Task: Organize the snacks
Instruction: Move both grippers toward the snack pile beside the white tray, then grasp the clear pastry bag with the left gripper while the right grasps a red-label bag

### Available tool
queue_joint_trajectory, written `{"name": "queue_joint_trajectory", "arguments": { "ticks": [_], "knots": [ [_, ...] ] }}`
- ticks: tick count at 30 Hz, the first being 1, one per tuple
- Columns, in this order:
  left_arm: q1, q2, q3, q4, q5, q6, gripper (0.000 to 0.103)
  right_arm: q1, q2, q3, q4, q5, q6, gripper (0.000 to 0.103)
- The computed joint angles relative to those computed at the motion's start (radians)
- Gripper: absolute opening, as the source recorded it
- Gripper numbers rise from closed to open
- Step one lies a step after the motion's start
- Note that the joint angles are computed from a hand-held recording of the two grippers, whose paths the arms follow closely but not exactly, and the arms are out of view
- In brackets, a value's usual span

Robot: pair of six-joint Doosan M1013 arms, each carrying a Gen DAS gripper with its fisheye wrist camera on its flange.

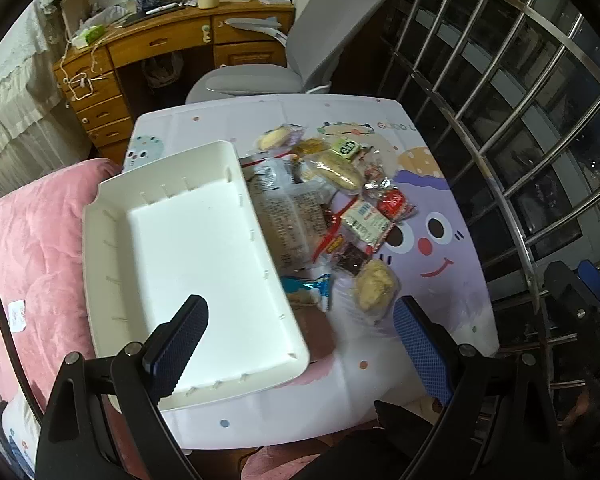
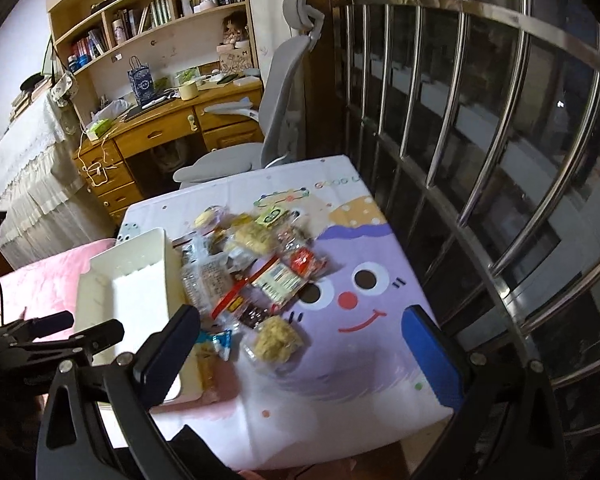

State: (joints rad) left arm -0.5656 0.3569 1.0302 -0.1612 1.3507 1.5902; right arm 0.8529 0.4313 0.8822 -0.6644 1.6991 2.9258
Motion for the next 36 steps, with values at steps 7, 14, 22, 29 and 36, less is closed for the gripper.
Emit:
{"name": "queue_joint_trajectory", "arguments": {
  "ticks": [7,14,22,29,36],
  "knots": [
    [-0.03,0.035,-0.043,0.005,0.04,-0.096,0.094,-0.029,-0.045,0.077,0.01,-0.097,-0.093,0.101],
    [-0.079,0.082,-0.095,0.065,0.096,-0.263,0.094,-0.095,-0.117,0.201,0.079,-0.284,-0.26,0.101],
    [-0.124,0.142,-0.138,0.106,0.168,-0.425,0.094,-0.172,-0.173,0.343,0.145,-0.463,-0.433,0.101],
    [-0.14,0.211,-0.186,0.096,0.273,-0.456,0.094,-0.233,-0.191,0.45,0.183,-0.613,-0.503,0.1],
    [-0.142,0.273,-0.211,0.056,0.356,-0.489,0.094,-0.288,-0.188,0.526,0.264,-0.759,-0.552,0.094]
  ]
}}
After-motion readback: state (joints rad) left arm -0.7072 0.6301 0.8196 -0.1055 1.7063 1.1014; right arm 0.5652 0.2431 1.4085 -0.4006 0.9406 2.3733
